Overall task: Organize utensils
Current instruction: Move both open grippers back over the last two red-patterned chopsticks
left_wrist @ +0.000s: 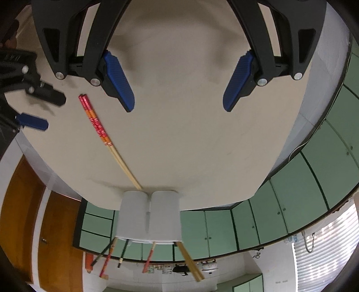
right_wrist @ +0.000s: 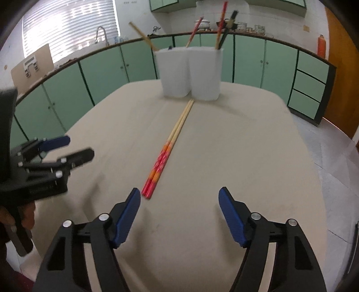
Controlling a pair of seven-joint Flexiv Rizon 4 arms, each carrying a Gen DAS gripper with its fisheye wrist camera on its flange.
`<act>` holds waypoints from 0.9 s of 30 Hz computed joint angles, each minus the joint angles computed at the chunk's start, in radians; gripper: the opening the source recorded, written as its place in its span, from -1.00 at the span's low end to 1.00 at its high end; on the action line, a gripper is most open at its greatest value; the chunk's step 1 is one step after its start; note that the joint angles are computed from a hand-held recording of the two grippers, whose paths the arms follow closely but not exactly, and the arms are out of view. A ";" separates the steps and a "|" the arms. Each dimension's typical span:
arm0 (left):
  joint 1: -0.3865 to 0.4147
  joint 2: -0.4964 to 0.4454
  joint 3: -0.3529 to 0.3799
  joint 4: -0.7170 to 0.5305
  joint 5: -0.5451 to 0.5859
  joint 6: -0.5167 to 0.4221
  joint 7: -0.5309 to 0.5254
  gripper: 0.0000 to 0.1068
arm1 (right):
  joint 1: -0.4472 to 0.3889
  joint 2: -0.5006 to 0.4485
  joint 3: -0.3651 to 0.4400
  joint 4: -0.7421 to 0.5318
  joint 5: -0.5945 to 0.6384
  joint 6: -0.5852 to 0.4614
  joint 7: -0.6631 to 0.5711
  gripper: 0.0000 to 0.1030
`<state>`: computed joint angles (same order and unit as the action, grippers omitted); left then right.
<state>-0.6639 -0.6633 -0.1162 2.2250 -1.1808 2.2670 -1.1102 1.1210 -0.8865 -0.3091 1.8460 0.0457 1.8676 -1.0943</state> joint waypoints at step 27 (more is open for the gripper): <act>-0.003 0.009 0.035 -0.002 0.064 -0.029 -0.060 0.48 | 0.016 -0.023 -0.037 -0.016 -0.050 -0.027 0.070 0.07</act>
